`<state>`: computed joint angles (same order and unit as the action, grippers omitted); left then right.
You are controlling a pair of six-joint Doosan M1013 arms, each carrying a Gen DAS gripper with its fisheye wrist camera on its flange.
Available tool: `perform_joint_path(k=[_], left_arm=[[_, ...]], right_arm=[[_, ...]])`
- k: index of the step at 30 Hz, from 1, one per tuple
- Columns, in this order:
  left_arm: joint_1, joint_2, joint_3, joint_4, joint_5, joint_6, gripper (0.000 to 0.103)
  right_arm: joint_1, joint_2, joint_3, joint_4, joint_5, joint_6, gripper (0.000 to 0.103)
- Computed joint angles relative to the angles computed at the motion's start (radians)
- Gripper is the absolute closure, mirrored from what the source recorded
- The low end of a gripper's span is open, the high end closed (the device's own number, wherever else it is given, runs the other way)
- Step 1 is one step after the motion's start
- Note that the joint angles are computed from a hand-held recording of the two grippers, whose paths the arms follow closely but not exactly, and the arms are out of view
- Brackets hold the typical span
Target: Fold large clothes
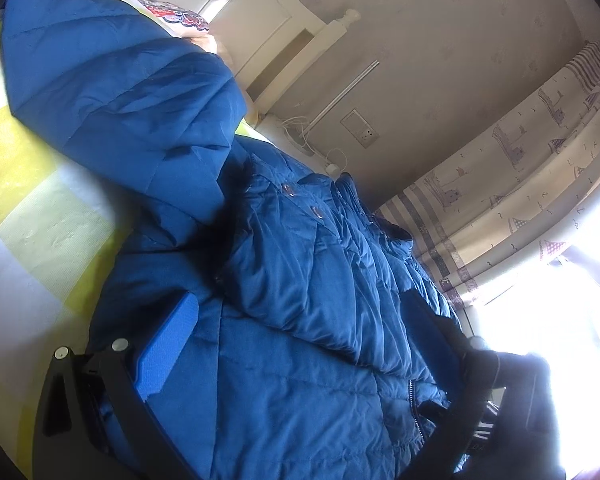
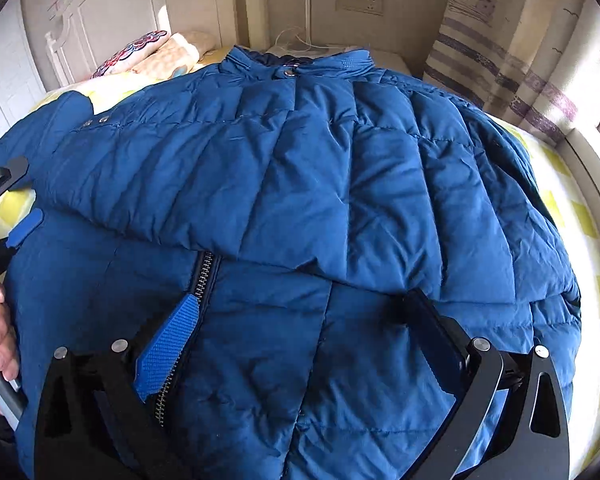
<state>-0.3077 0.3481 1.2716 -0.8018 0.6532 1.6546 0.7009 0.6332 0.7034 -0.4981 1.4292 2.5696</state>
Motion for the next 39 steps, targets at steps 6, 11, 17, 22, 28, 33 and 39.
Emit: perform_joint_path(k=[6,11,17,22,28,33,39], left_arm=[[0.080,-0.094,0.135,-0.465,-0.230,0.261,0.006],[0.176,-0.073,0.078,-0.176,-0.305,-0.179,0.007],[0.275,0.033,-0.085,0.115,-0.176,-0.597,0.016],[0.281,0.064,-0.164,0.197,-0.088,-0.643,0.098],[0.145,0.011,-0.159,-0.025,-0.155,-0.160,0.098],[-0.004,0.046,-0.248,-0.136,0.039,0.189,0.098],[-0.177,0.088,-0.278,0.087,0.220,0.280,0.092]], right_arm=[[0.018,-0.081,0.176,-0.080,-0.064,0.107,0.004],[0.015,-0.091,0.194,-0.083,-0.084,0.122,0.004],[0.013,-0.101,0.213,-0.079,-0.119,0.143,0.004],[0.012,-0.123,0.250,-0.085,-0.172,0.185,0.004],[0.005,-0.218,0.414,-0.164,-0.382,0.451,0.005],[0.019,-0.258,0.485,-0.275,-0.415,0.645,0.005],[0.025,-0.274,0.512,-0.331,-0.410,0.737,0.005]])
